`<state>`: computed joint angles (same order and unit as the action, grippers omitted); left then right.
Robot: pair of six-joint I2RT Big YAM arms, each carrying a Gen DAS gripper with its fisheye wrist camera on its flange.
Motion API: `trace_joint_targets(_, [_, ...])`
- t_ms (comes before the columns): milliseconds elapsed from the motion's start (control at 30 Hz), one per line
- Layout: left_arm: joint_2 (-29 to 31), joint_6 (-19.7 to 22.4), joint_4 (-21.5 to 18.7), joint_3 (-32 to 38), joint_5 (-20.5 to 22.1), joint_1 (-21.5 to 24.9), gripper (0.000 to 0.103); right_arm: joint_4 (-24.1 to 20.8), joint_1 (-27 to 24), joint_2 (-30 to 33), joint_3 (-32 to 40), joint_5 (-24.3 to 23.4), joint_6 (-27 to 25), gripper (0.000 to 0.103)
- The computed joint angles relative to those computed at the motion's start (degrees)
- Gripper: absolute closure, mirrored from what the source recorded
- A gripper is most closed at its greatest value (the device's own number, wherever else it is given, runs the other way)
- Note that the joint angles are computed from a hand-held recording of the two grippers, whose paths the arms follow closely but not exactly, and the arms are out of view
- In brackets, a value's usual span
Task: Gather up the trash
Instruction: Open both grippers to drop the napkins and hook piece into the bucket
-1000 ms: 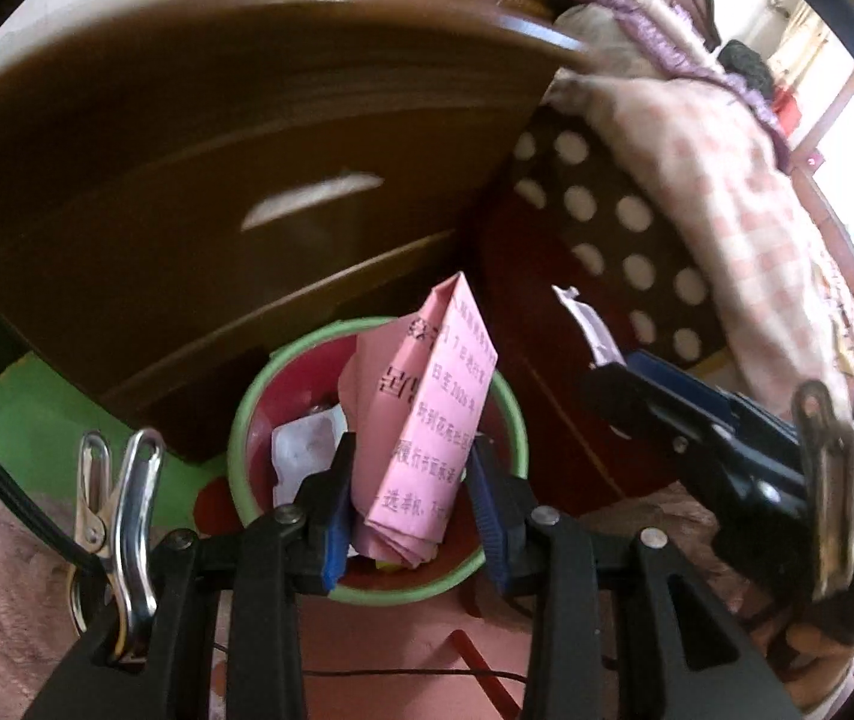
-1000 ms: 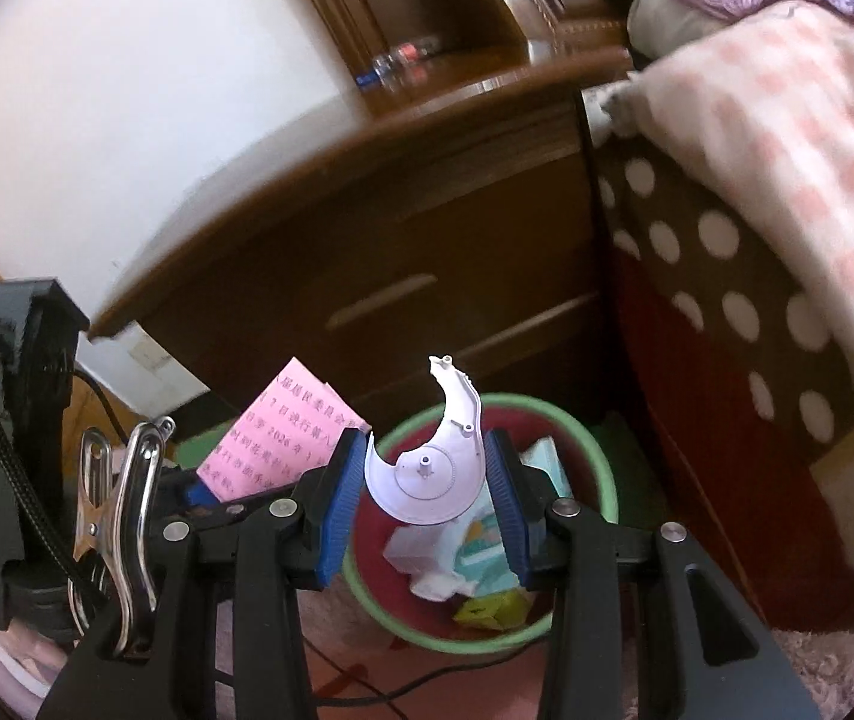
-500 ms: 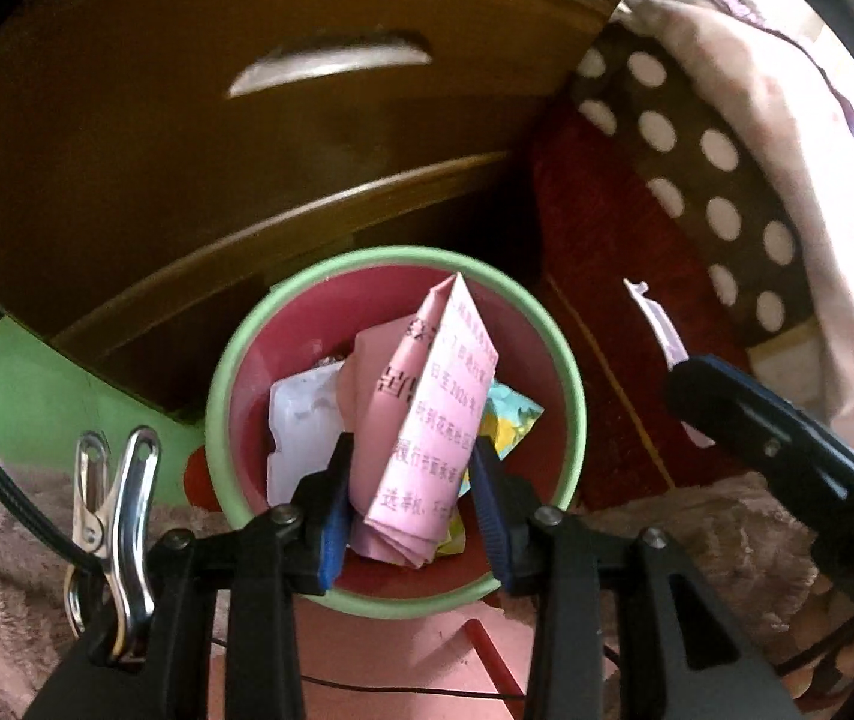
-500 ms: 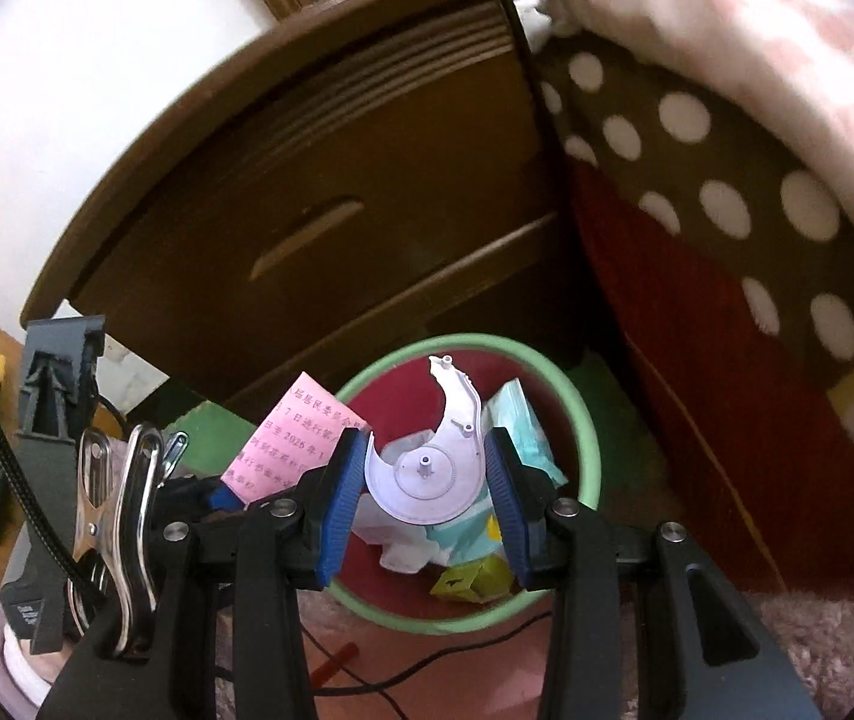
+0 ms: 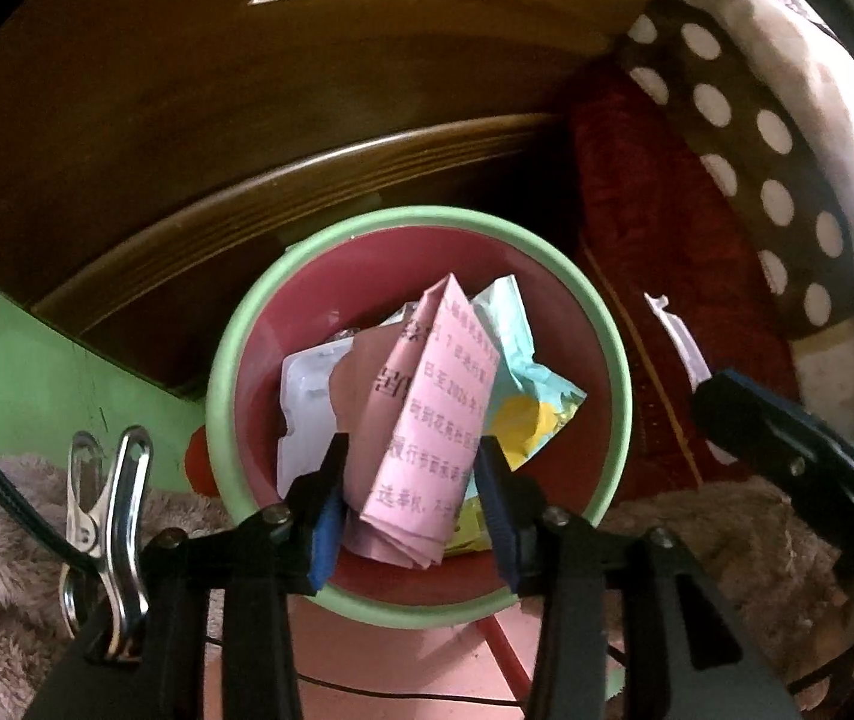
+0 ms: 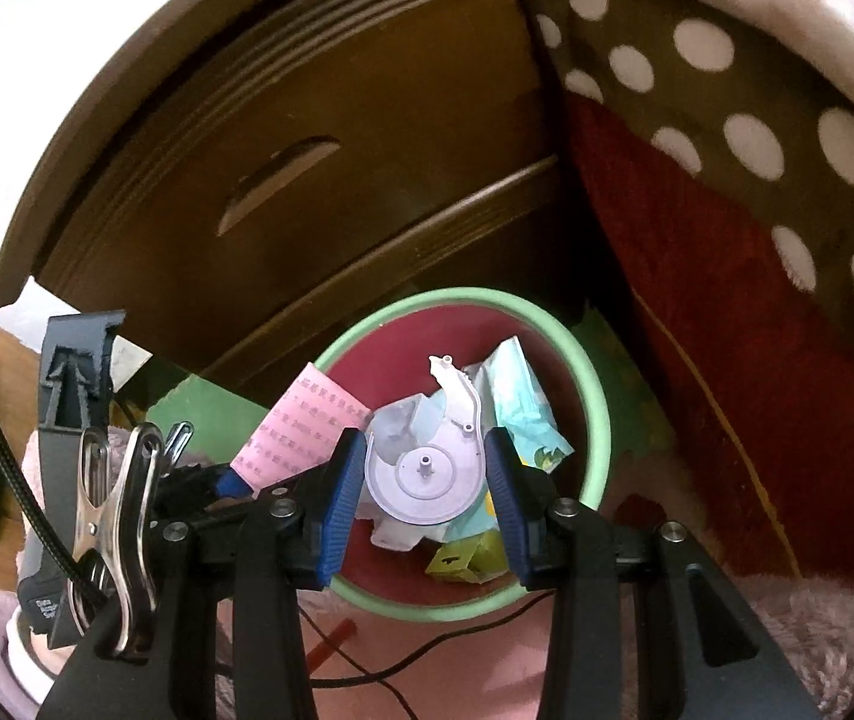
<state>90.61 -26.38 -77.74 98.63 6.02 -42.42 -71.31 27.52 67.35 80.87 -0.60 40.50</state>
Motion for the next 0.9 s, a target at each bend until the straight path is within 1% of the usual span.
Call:
trace_joint_targets(133, [-0.1,1.0,0.2,0.0,-0.5,-0.2,0.059,0.1,-0.4,0.2,-0.3,-0.5,0.6,0.061])
trace_joint_targets(333, [-0.3,1.2,0.1,0.3,-0.8,-0.4,0.057,0.3,-0.3,0.2,-0.2,-0.3,0.1,0.061])
trace_joint_targets(467, [-0.3,1.3,0.4,0.4,0.0,-0.4,0.053,0.8,-0.5,-0.2,-0.8,-0.5,0.8,0.061])
trace_joint_targets(533, [-0.4,1.5,0.5,0.4,0.1,-0.4,0.049,1.1,-0.6,-0.2,-1.0,-1.0,1.1,0.061])
trace_joint_targets(600, [-0.4,1.6,0.1,0.5,-0.2,-0.5,0.047,1.2,-0.5,-0.1,-1.0,-0.7,1.3,0.061])
trace_joint_targets(900, [0.4,1.8,-1.2,1.5,-0.6,-0.8,0.044,2.3,-0.8,-0.4,-1.6,-0.9,1.8,0.060])
